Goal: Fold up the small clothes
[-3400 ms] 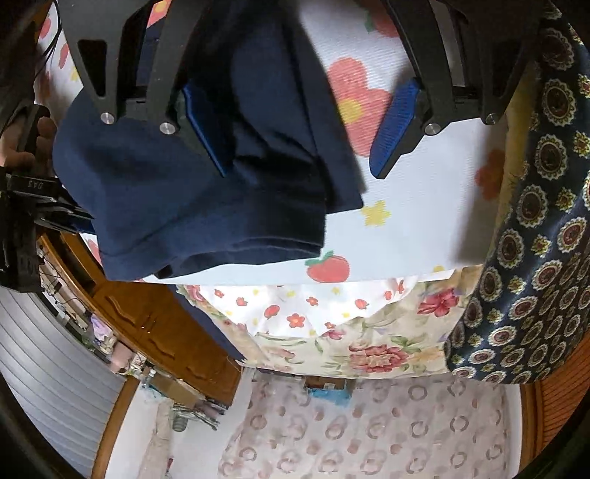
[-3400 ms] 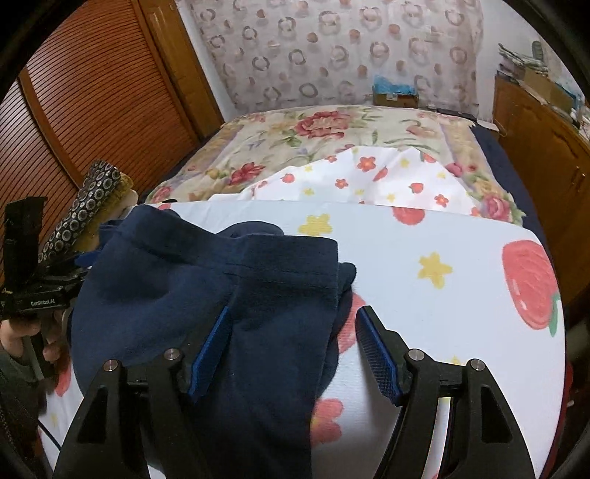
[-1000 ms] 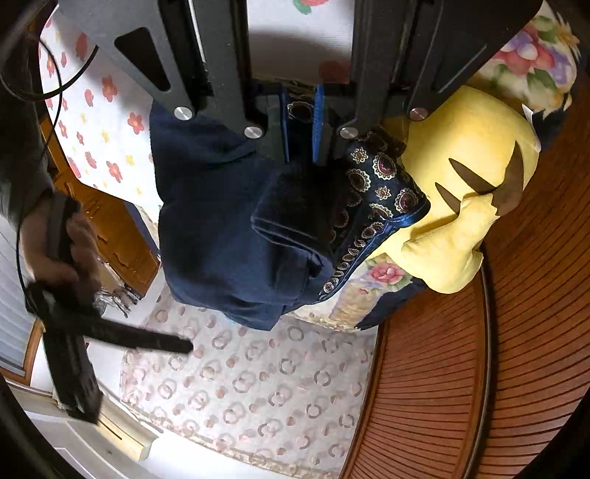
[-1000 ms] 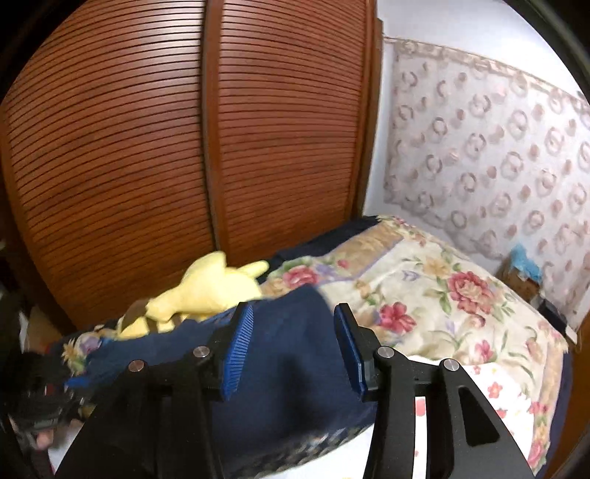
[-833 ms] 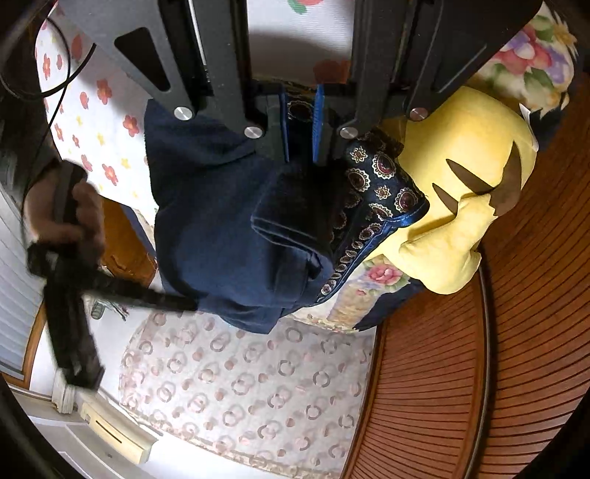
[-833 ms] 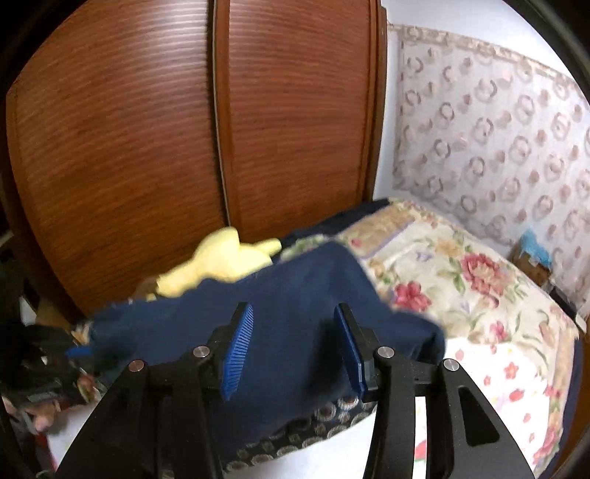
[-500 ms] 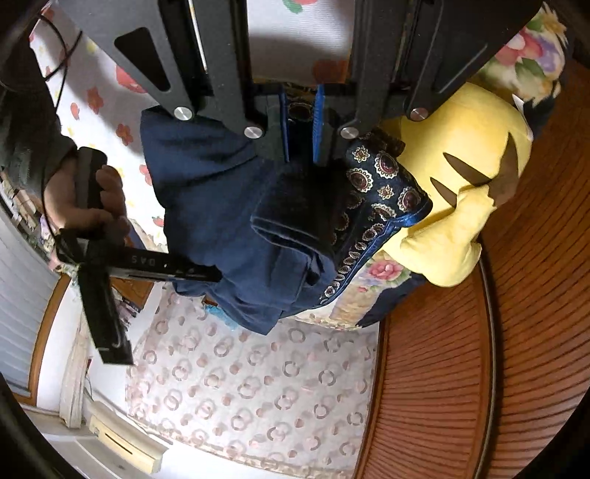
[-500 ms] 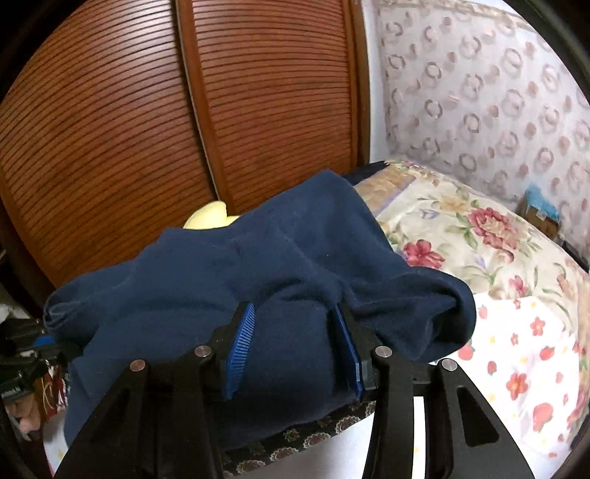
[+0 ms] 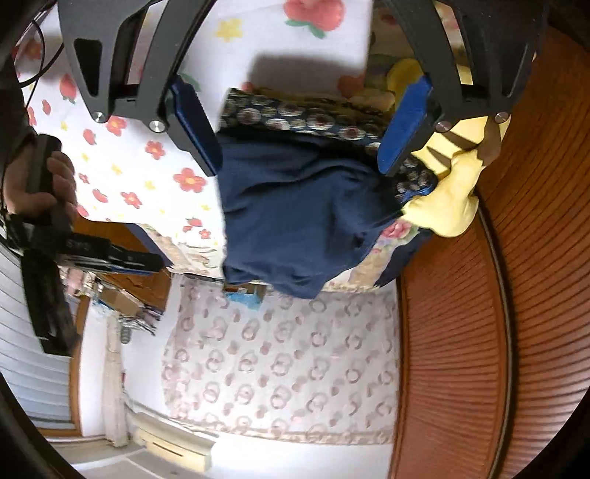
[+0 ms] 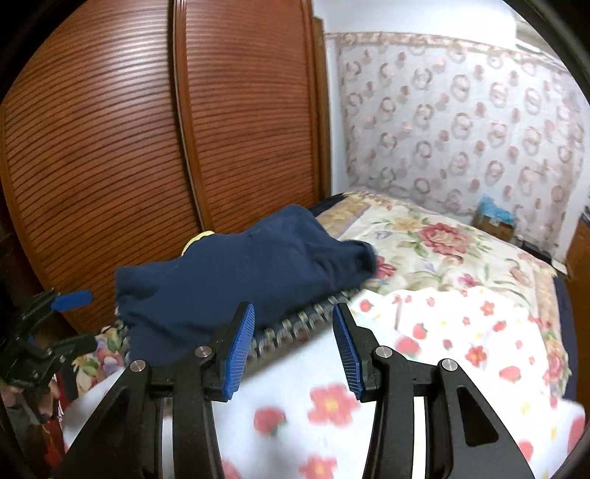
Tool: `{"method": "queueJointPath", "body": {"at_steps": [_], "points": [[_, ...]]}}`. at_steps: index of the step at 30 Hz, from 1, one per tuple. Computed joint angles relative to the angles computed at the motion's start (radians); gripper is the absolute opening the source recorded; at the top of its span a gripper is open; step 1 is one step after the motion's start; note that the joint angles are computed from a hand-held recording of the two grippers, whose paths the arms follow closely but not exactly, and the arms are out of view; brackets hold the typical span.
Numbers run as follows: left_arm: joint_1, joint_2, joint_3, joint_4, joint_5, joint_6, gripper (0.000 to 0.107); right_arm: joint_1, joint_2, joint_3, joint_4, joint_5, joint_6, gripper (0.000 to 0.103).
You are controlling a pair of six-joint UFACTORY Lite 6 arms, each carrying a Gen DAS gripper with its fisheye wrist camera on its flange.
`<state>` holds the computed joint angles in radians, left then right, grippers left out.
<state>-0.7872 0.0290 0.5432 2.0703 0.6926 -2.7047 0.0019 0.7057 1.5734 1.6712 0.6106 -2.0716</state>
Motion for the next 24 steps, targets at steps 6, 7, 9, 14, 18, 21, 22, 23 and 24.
{"method": "queueJointPath", "body": {"at_steps": [6, 7, 9, 14, 18, 21, 22, 23, 24], "points": [[-0.116, 0.03, 0.072, -0.077, 0.034, 0.062, 0.087, -0.094, -0.343, -0.536, 0.283, 0.073, -0.327, 0.054], [-0.139, 0.039, 0.089, -0.097, 0.043, 0.077, 0.087, -0.131, -0.416, -0.624, 0.268, 0.096, -0.332, 0.059], [-0.182, 0.053, 0.111, -0.126, 0.066, 0.1, 0.087, -0.143, -0.489, -0.726, 0.314, 0.1, -0.374, 0.063], [-0.285, 0.105, 0.197, -0.212, 0.1, 0.17, 0.087, -0.232, -0.764, -1.018, 0.35, 0.135, -0.413, 0.071], [-0.336, 0.143, 0.269, -0.264, 0.111, 0.218, 0.087, -0.352, -1.014, -1.209, 0.262, 0.174, -0.317, 0.072], [-0.369, 0.169, 0.329, -0.31, 0.126, 0.268, 0.087, -0.397, -1.182, -1.31, 0.236, 0.166, -0.247, 0.072], [-0.383, 0.179, 0.357, -0.337, 0.135, 0.298, 0.087, -0.425, -1.253, -1.346, 0.204, 0.169, -0.206, 0.072], [-0.391, 0.187, 0.373, -0.355, 0.143, 0.316, 0.087, -0.457, -1.32, -1.37, 0.153, 0.172, -0.149, 0.072], [-0.401, 0.197, 0.396, -0.379, 0.157, 0.343, 0.087, -0.494, -1.379, -1.406, 0.115, 0.187, -0.114, 0.072]]}}
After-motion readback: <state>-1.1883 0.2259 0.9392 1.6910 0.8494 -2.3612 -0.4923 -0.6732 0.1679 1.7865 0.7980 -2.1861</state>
